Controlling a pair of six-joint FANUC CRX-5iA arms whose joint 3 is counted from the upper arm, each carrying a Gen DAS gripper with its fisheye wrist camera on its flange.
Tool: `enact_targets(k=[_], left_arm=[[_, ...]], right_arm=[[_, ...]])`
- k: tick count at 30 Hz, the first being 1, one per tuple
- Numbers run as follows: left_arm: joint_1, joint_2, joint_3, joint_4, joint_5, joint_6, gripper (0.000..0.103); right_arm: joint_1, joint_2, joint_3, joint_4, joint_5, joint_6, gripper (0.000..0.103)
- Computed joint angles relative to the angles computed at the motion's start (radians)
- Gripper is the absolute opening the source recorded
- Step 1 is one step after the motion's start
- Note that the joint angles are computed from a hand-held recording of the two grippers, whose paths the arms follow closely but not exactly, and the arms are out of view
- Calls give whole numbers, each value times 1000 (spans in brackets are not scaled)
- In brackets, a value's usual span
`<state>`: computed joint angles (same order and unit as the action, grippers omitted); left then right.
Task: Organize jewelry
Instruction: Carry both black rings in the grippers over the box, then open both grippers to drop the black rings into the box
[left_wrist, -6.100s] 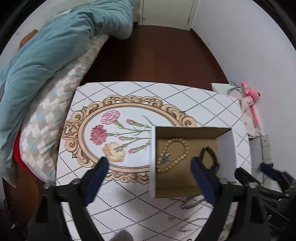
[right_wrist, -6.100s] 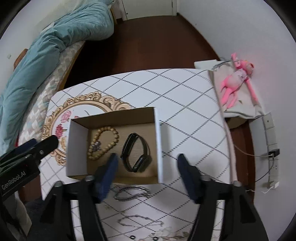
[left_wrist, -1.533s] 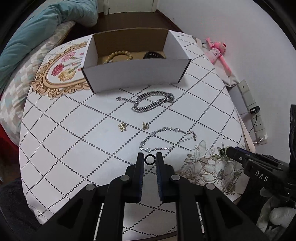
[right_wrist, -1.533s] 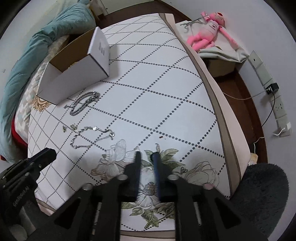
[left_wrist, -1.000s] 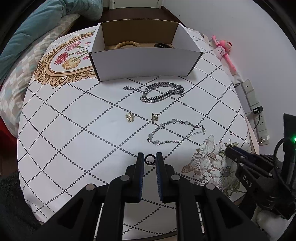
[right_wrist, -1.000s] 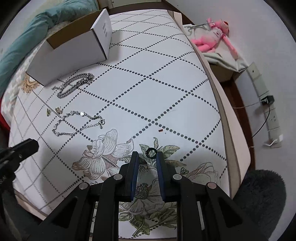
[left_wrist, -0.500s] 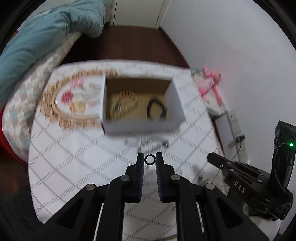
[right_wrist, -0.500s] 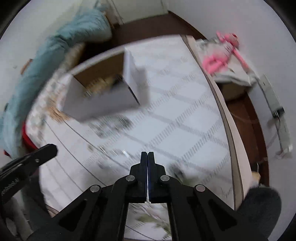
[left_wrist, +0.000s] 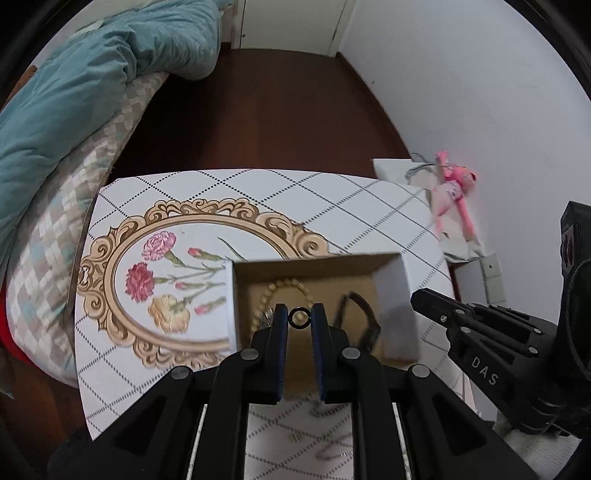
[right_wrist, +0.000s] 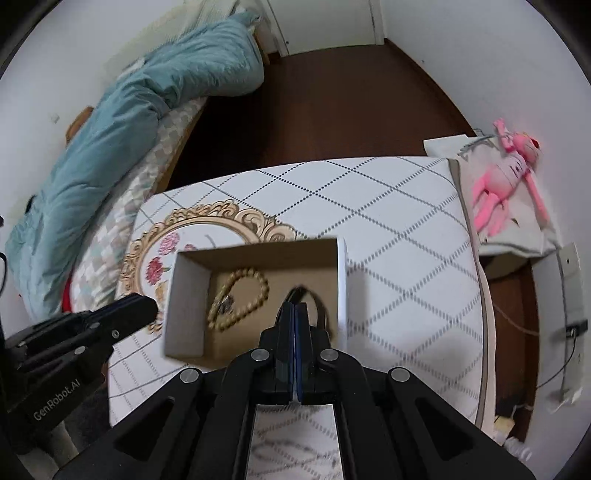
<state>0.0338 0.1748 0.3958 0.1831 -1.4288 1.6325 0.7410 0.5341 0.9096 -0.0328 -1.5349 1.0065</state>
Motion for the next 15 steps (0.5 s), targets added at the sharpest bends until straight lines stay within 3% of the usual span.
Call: enact_targets(k=[4, 5, 7, 9, 11, 13, 15], left_arm=[[-13, 67, 91, -69, -61, 24, 13], [-16, 75, 104, -83, -68, 27, 14], [-20, 83, 119, -112, -75, 29, 25], [-27, 77, 119, -143, -65, 33, 55], [-35, 63, 108, -179, -49, 42, 66], [-37, 46, 87, -192, -36, 46, 67], [-38, 31, 66, -209, -31, 61, 81]], right_arm=[[-7, 128, 176, 25, -123, 23, 3], [-10, 138, 189, 29, -132, 22, 9], [-12, 144, 195, 39, -133, 22, 20], [-9, 136, 180, 57, -126, 22, 27], [-8, 125, 163, 67, -118, 22, 28], [-5, 108, 138, 70, -108, 17, 29], [5, 87, 101, 90, -98, 16, 34]])
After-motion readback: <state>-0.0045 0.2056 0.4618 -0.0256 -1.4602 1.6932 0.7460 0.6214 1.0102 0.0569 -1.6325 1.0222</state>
